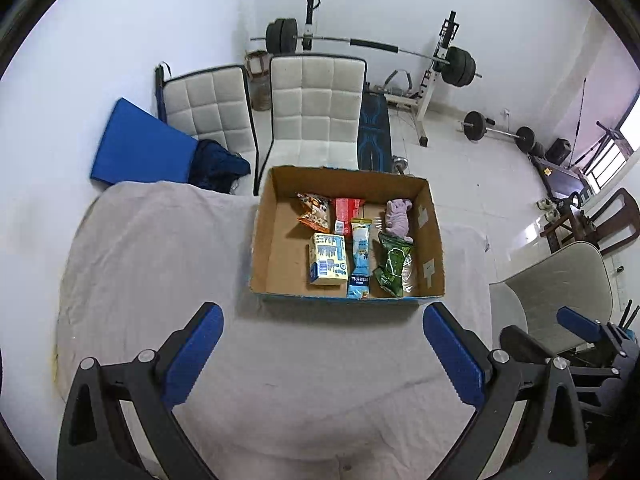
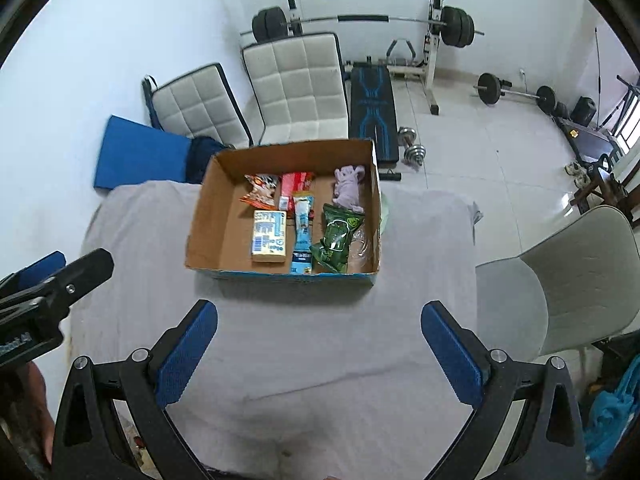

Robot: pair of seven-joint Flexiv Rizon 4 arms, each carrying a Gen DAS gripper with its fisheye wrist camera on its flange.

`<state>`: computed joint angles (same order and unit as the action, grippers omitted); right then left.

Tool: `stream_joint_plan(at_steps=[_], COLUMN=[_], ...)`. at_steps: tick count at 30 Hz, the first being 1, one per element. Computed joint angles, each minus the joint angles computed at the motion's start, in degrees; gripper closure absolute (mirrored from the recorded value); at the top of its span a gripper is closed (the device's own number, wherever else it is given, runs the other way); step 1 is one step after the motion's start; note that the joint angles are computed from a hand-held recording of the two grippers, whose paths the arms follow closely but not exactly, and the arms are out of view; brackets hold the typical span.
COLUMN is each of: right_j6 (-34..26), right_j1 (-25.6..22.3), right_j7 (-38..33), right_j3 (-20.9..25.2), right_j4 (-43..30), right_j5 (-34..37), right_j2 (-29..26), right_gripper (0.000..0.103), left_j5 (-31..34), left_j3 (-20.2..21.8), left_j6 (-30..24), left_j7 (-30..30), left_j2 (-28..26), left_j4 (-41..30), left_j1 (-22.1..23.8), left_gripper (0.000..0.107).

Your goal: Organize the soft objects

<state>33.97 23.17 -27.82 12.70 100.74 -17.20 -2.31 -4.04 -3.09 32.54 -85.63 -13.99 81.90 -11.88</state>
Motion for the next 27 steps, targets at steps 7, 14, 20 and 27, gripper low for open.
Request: stream_joint_plan(at_steps=[7,14,20,27], right_j6=[-4.7,-7.9,-9.5,-9.7], right_j1=[1.0,2.0,2.4,2.0], right_j7=[3.1,3.6,4.2,5.2], right_j3=[2.2,3.8,4.4,4.0], right_j4=[0.4,-0.5,-1.4,-1.7], right_j5=[-3.5,-4.0,-5.6,-7.6], right_j2=[5.6,8.1,8.9,7.8], right_gripper=[0.0,0.0,0.0,0.0], left_j5=[-2.4,-1.2,-1.1,-0.1], left_j3=[0.0,0.2,0.0,-0.2], left_j6=[0.4,1.7,2.7,4.3], left_j7=[1.4,1.0,0.8,0.4], left_j2=[5.4,8.9,9.7,9.3], left_j4=[4.2,6.1,6.9,7.3], left_j1=[0.5,0.8,1.3,1.2], left_gripper=[0.004,0.004,0.004,0.004])
